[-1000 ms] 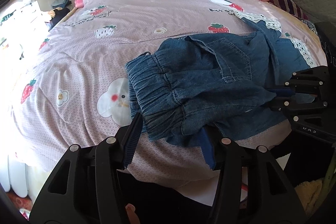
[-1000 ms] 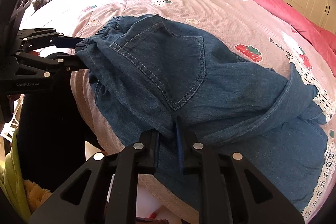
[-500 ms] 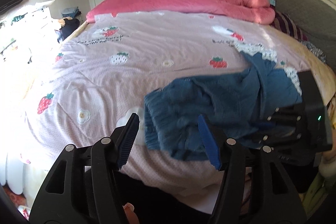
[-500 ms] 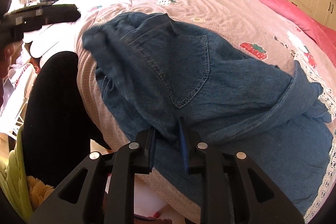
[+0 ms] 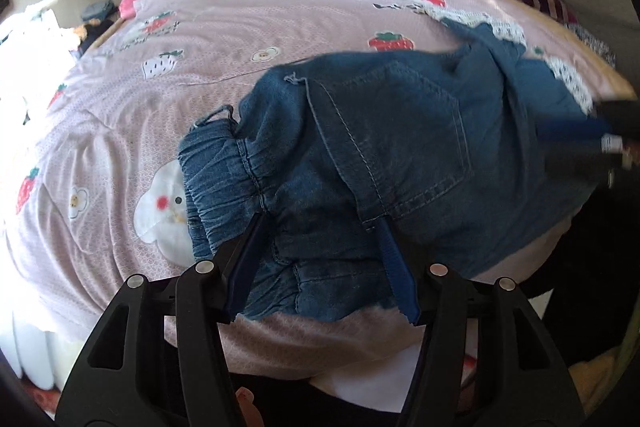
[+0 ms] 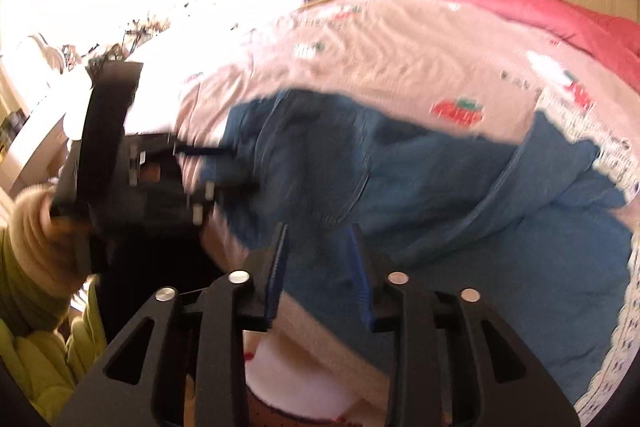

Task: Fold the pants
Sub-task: 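Grasp the lace-trimmed leg hem with the right gripper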

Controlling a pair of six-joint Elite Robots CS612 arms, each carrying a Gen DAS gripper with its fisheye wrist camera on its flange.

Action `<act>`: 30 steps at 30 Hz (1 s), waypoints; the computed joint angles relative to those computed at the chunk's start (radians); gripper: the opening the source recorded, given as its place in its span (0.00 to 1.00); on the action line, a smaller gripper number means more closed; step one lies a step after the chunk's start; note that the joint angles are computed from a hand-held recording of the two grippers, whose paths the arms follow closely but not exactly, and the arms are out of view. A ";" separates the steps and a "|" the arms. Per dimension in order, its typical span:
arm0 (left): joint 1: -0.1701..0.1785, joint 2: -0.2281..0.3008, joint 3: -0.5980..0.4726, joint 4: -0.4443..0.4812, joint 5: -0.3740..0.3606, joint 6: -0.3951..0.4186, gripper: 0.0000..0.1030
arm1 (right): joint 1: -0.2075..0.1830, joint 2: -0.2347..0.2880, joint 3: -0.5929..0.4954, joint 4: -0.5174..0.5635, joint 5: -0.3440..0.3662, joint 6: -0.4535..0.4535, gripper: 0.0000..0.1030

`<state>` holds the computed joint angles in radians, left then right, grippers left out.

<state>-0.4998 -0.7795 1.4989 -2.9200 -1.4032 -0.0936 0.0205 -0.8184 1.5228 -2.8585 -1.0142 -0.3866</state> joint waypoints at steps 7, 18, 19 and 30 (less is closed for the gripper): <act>0.001 -0.015 0.019 -0.006 -0.005 0.004 0.48 | 0.031 0.063 -0.077 0.113 -0.130 -0.025 0.36; 0.006 -0.003 -0.067 -0.133 -0.164 -0.001 0.76 | -0.072 0.057 -0.161 -0.011 -0.109 0.157 0.60; 0.003 0.013 -0.095 -0.123 -0.207 0.005 0.77 | -0.076 0.075 -0.213 0.044 -0.123 0.158 0.63; -0.035 0.163 -0.318 0.077 -0.397 0.024 0.51 | -0.034 0.371 -0.830 0.607 -0.372 0.047 0.77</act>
<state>-0.5352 -0.6167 1.1807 -2.8426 -1.8000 -0.0692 -0.0130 -0.4474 0.6928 -2.2511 -1.3857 -0.3395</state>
